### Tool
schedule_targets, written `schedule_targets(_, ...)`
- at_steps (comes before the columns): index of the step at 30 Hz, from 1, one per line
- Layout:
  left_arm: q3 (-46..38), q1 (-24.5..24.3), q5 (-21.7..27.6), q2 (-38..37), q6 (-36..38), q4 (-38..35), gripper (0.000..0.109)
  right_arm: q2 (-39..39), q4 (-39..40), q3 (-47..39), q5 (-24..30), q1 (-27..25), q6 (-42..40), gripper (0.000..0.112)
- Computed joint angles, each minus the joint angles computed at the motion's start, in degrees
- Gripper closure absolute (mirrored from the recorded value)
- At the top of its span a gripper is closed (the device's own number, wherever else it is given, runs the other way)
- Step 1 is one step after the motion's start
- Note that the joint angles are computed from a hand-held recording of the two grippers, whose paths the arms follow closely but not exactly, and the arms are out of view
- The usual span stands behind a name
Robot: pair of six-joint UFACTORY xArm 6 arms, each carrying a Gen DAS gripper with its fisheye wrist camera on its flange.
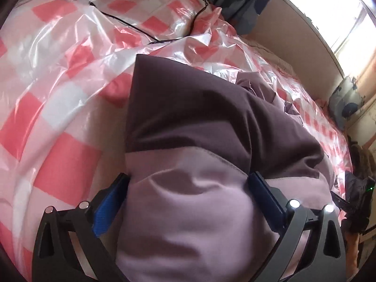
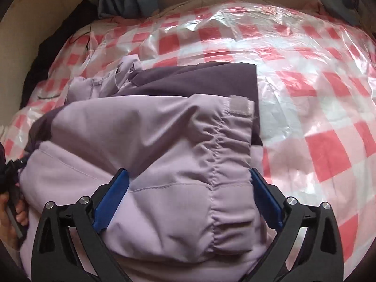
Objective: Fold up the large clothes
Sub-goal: 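Lay the sleeve across the jacket body and open the left gripper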
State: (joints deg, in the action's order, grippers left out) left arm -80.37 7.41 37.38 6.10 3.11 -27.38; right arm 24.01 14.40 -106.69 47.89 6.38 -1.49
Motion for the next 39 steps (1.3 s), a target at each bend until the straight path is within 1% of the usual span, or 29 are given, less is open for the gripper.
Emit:
schedule_targets(1, 1.1, -0.2, -0.7, -1.6, -0.7, 2.0, 0.011, -2.9, 1.8, 3.4, -2.3, -0.1, -1.3, 0.017)
schedule_targets(3, 5.6, -1.1, -4.6, -6.3, -0.1, 6.7, 0.011, -9.7, 4.4, 11.3, -7.2, 0.1, -6.3, 0.017)
schedule_targets(4, 8.6, -1.7, -7.2, -9.0, -0.7, 10.3, 0.011, -13.0, 6.1, 15.3, -9.7, 0.2, -8.9, 0.017)
schedule_targets(5, 11.9, -2.4, -9.9, -11.8, -2.0, 15.5, 0.011, -15.4, 6.7, 18.3, -10.8, 0.3, -10.2, 0.017)
schedule_targets(6, 14.1, -2.8, -11.3, -13.5, -3.3, 19.8, 0.011, -16.3, 4.9, 19.8, -10.3, 0.6, -9.2, 0.017)
schedule_targets(7, 16.1, -3.1, -12.2, -14.8, -5.1, 24.5, 0.011, -16.5, 1.0, 20.7, -8.1, 0.7, -6.8, 0.017)
schedule_targets(8, 16.9, -3.4, -12.0, -15.0, -6.8, 28.2, 0.011, -15.1, -2.2, 20.4, -4.5, 0.7, -5.2, 0.016)
schedule_targets(9, 16.9, -3.7, -10.5, -14.5, -7.0, 29.8, 0.011, -14.5, -3.0, 20.9, -3.2, 0.8, -6.0, 0.016)
schedule_targets(10, 17.0, -3.8, -9.2, -14.5, -6.8, 29.8, 0.011, -15.5, -4.6, 22.4, -4.3, 1.2, -5.9, 0.016)
schedule_targets(11, 17.0, -3.5, -7.9, -15.0, -7.6, 29.9, 0.011, -16.2, -5.4, 22.9, -4.3, 1.5, -4.6, 0.016)
schedule_targets(12, 17.5, -3.4, -6.6, -16.5, -9.9, 30.8, 0.011, -17.2, -3.7, 22.5, -2.6, 1.4, -3.6, 0.016)
schedule_targets(13, 18.1, -3.4, -6.1, -17.7, -11.1, 31.6, 0.011, -19.3, 0.4, 23.7, -2.4, 1.1, -4.6, 0.016)
schedule_targets(14, 19.5, -3.5, -5.9, -20.1, -11.2, 32.1, 0.011, -21.6, 2.8, 25.0, -2.1, 1.2, -5.4, 0.016)
schedule_targets(15, 20.4, -4.0, -6.4, -21.4, -11.2, 33.0, 0.011, -24.2, 2.8, 26.9, -2.0, 1.4, -6.3, 0.016)
schedule_targets(17, 24.3, -4.8, -7.7, -26.1, -10.5, 35.9, 0.011, -29.0, 0.2, 31.0, -2.1, 2.5, -7.7, 0.016)
schedule_targets(18, 26.0, -5.3, -8.0, -27.8, -10.2, 36.7, 0.011, -30.6, -0.5, 32.8, -1.2, 2.8, -8.1, 0.016)
schedule_targets(20, 28.6, -5.6, -8.2, -29.9, -8.6, 36.7, 0.011, -31.1, -1.8, 35.2, 2.2, 2.6, -7.9, 0.016)
schedule_targets(21, 29.9, -5.6, -8.3, -30.4, -7.6, 36.0, 0.011, -31.2, -1.1, 37.5, 1.6, 2.2, -8.7, 0.016)
schedule_targets(23, 31.1, -5.3, -7.1, -29.7, -5.6, 34.1, 0.011, -33.7, 3.8, 43.6, -4.9, 1.9, -13.4, 0.016)
schedule_targets(24, 30.8, -5.4, -5.7, -29.1, -6.0, 34.2, 0.011, -34.0, 3.8, 44.3, -6.1, 2.1, -13.5, 0.015)
schedule_targets(26, 30.8, -5.3, -6.0, -28.6, -5.4, 33.5, 0.011, -34.3, 2.5, 44.6, -6.7, 2.5, -13.0, 0.015)
schedule_targets(27, 31.2, -5.3, -6.7, -28.8, -5.4, 33.6, 0.011, -34.8, 3.8, 45.2, -7.4, 2.3, -14.0, 0.015)
schedule_targets(29, 32.3, -5.3, -7.9, -29.2, -5.1, 33.4, 0.011, -35.6, 8.7, 46.1, -8.1, 1.4, -17.4, 0.015)
schedule_targets(31, 32.7, -5.1, -8.4, -29.3, -3.9, 31.6, 0.011, -36.2, 14.4, 47.4, -9.2, 0.6, -21.6, 0.015)
schedule_targets(35, 34.0, -4.3, -9.5, -30.2, 1.7, 25.8, 0.011, -35.2, 24.2, 46.6, -7.4, -2.0, -28.6, 0.015)
schedule_targets(37, 34.5, -3.9, -8.6, -31.0, 5.9, 21.6, 0.011, -34.3, 25.1, 45.6, -6.9, -2.6, -29.5, 0.015)
schedule_targets(39, 34.1, -3.3, -6.1, -31.3, 7.9, 19.1, 0.011, -34.0, 22.5, 45.3, -7.4, -2.0, -27.9, 0.015)
